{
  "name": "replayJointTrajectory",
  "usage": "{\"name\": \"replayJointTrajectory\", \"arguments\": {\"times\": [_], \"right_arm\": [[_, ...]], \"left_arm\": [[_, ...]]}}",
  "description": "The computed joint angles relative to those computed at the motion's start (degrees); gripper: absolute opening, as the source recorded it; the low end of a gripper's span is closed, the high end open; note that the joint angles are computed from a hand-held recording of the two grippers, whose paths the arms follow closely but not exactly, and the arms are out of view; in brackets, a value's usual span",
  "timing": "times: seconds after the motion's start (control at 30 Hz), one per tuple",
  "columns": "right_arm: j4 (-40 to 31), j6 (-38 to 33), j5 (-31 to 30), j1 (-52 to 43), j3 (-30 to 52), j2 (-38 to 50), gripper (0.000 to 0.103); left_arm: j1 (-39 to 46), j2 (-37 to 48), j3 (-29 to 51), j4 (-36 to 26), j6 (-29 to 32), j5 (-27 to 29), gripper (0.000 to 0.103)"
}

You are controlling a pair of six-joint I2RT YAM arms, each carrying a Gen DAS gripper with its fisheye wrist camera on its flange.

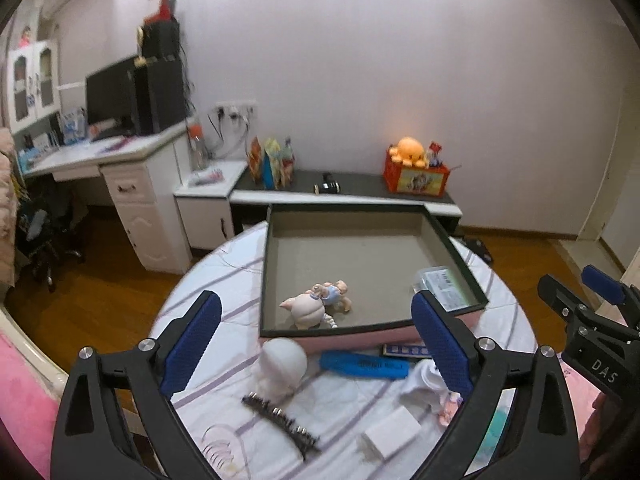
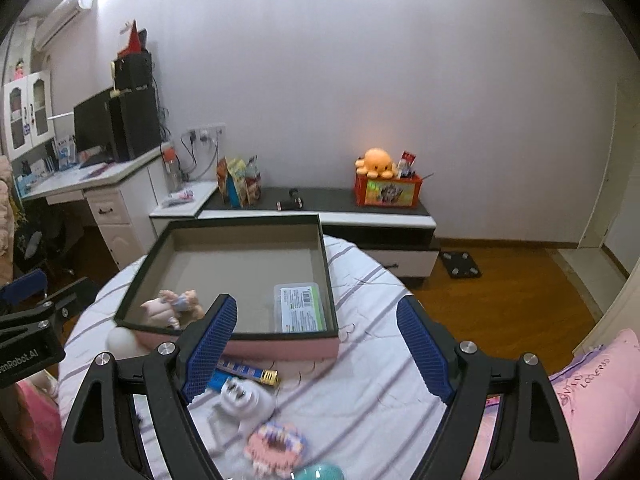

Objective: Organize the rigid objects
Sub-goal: 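Withdraw both tools back from the tray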

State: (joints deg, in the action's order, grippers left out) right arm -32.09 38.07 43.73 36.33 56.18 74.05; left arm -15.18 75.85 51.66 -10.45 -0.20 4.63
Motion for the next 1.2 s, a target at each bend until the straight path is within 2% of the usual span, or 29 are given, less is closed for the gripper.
{"name": "replayJointTrajectory", "arguments": {"times": [0.23, 0.43, 0.5, 0.77, 0.83, 0.87, 1.0, 1.2], "right_arm": [[-16.3, 13.6, 11.8, 14.7, 1.2, -5.9, 0.084], [-35.4, 33.6, 18.3, 27.7, 5.1, -3.0, 0.088], [-38.9, 38.3, 19.0, 30.1, 5.8, -1.9, 0.089], [-44.5, 46.3, 19.0, 35.0, 6.2, 0.8, 0.093], [-45.2, 47.1, 19.2, 35.3, 6.5, 1.4, 0.102], [-46.4, 48.3, 19.5, 35.8, 6.8, 1.8, 0.103], [-49.0, 50.8, 20.6, 37.0, 7.8, 2.8, 0.103], [-48.4, 49.9, 20.2, 36.5, 7.5, 2.5, 0.103]], "left_arm": [[2.5, -21.1, -10.5, -4.0, 0.4, -0.1, 0.102], [4.0, -31.8, -14.7, -8.6, 1.2, 0.2, 0.103], [3.9, -33.4, -15.6, -9.4, 1.5, -0.5, 0.103], [2.3, -37.0, -17.7, -11.9, 1.1, -3.1, 0.103], [2.5, -37.1, -17.7, -12.1, 1.1, -2.9, 0.103], [2.7, -37.0, -17.6, -12.2, 1.2, -2.6, 0.103], [2.1, -37.1, -17.8, -12.4, 1.3, -2.6, 0.103], [-0.1, -35.6, -17.6, -12.2, 1.0, -3.6, 0.103]]}}
